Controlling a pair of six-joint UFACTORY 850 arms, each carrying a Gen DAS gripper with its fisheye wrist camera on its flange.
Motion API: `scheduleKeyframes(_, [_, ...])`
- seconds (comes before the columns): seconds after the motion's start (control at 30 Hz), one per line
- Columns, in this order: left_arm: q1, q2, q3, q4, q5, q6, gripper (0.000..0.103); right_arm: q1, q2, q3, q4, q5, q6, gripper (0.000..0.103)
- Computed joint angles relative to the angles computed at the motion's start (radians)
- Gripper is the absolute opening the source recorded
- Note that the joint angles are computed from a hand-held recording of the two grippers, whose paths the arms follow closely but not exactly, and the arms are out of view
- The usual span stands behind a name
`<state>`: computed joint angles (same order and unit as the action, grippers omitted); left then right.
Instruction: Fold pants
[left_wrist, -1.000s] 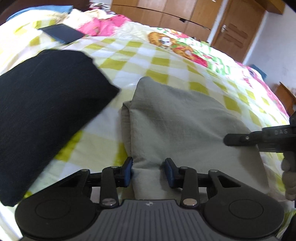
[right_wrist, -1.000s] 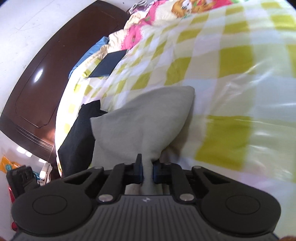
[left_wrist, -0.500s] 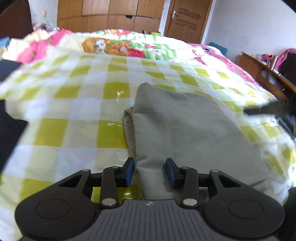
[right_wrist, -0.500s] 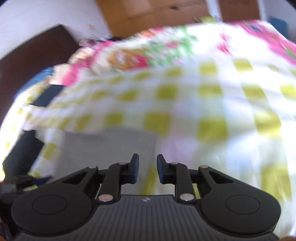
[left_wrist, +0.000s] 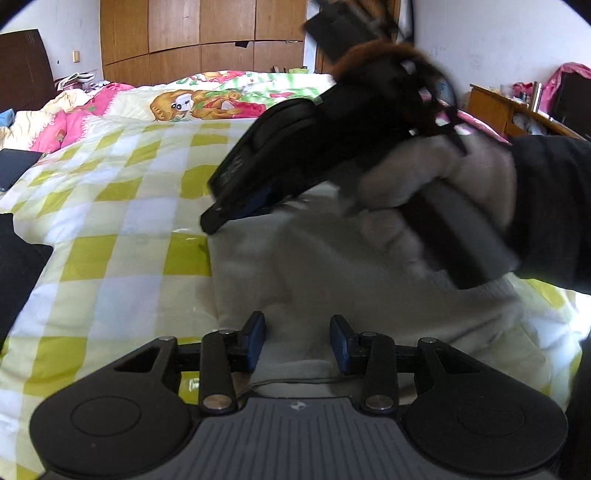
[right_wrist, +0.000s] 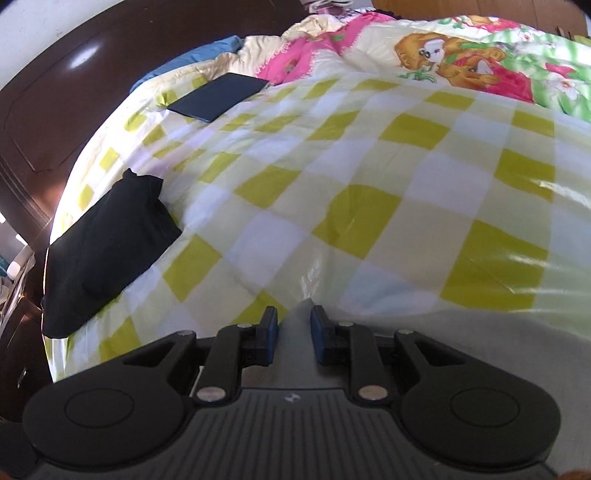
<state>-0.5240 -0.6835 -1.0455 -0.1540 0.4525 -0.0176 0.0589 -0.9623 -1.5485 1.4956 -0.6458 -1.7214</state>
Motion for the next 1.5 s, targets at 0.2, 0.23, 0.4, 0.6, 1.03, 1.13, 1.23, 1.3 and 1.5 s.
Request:
scheduleKeyframes(0.2, [0.014, 0.048, 0.041, 0.058, 0.018, -0.089, 0.052, -0.057, 0.118, 0.115, 0.144, -0.021, -0.091, 0.023])
scheduleKeyframes(0.23, [0.014, 0.058, 0.052, 0.053, 0.032, -0.091, 0.052, -0.069, 0.15, 0.156, 0.169, -0.018, -0.131, 0.024])
scheduleKeyframes(0.4, [0.012, 0.056, 0.053, 0.056, 0.043, -0.113, 0.053, -0.108, 0.278, 0.354, 0.188, 0.028, -0.27, 0.027])
scheduleKeyframes(0.6, [-0.004, 0.053, 0.068, -0.056, -0.031, -0.011, 0.054, -0.116, 0.325, 0.509, 0.249, 0.106, -0.396, 0.027])
scheduleKeyframes(1.03, [-0.029, 0.068, 0.101, -0.202, -0.009, 0.112, 0.06, -0.177, 0.444, 0.704, 0.557, 0.044, -0.533, 0.035])
scheduleKeyframes(1.13, [-0.028, 0.078, 0.114, -0.185, -0.001, 0.069, 0.06, -0.189, 0.456, 0.716, 0.665, 0.023, -0.58, 0.035])
scheduleKeyframes(1.23, [-0.029, 0.054, 0.095, -0.189, 0.005, 0.072, 0.06, -0.166, 0.429, 0.695, 0.794, 0.097, -0.64, 0.037])
scheduleKeyframes(1.3, [-0.03, 0.045, 0.086, -0.193, 0.004, 0.086, 0.06, -0.161, 0.401, 0.673, 0.738, 0.13, -0.543, 0.037])
scheduleKeyframes(1.5, [-0.017, 0.024, 0.074, -0.14, 0.014, 0.052, 0.061, -0.151, 0.401, 0.695, 0.801, 0.114, -0.561, 0.037])
